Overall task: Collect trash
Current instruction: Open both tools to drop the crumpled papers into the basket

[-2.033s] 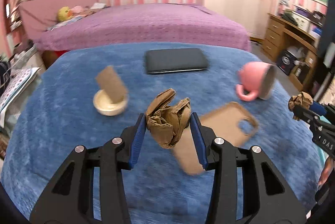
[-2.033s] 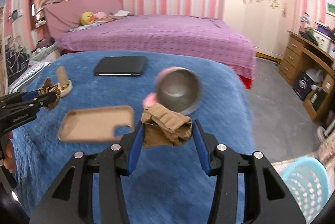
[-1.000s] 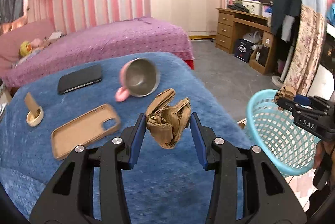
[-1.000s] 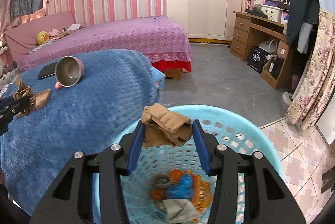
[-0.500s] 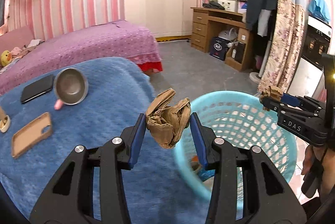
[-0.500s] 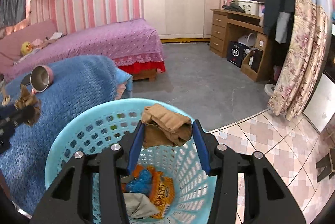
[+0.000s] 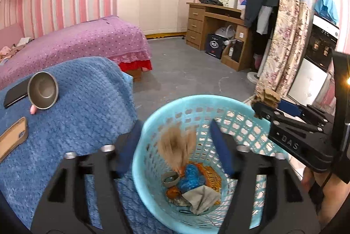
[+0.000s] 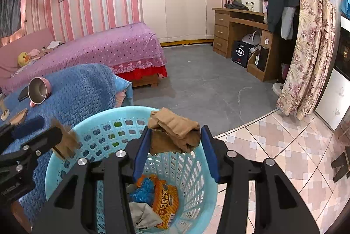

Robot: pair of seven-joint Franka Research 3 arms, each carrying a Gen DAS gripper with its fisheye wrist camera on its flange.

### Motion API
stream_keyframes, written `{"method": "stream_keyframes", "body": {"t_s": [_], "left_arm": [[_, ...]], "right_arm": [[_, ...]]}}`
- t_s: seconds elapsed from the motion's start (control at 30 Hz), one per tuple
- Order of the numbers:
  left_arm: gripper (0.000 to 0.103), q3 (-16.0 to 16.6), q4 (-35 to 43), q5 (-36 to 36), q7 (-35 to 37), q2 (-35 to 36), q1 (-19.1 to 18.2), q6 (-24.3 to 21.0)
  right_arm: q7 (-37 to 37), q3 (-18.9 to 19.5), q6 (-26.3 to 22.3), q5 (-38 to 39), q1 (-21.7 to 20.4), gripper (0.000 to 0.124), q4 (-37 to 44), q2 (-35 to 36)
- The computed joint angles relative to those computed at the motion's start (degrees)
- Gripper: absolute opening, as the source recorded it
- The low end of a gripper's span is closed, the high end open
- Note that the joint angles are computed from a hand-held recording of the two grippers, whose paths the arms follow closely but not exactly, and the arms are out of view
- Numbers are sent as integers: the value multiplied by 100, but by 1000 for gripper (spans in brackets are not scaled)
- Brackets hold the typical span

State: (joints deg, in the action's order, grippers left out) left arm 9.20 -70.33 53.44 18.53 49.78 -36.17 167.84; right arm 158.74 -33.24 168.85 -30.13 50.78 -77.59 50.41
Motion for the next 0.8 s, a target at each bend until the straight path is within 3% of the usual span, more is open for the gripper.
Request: {"method": "stream_keyframes", "body": {"t_s": [0.03,0.2,0.47,0.7,0.8], "left_arm": [[81,89,10,38,-101,-2,-62,-58],[93,353,-227,452,-707,-195,-154,-225],[97,385,-598,1405,-1559,-530,-83,-564],[97,89,-883,2040,-1856,-787,156,-792],[97,-16,-1062,2356,-2089,-938,259,-819]], "right_arm": [[-20,20,2,9,-13,46,-6,-9],[-26,-21,128,58,-1,47,-35,12],[-314,156,-59,209,-106,51,142,92],[-104,193,-346,119,-109,85,260,107],[-148,394,-634,75,-227,92,499,143]]}}
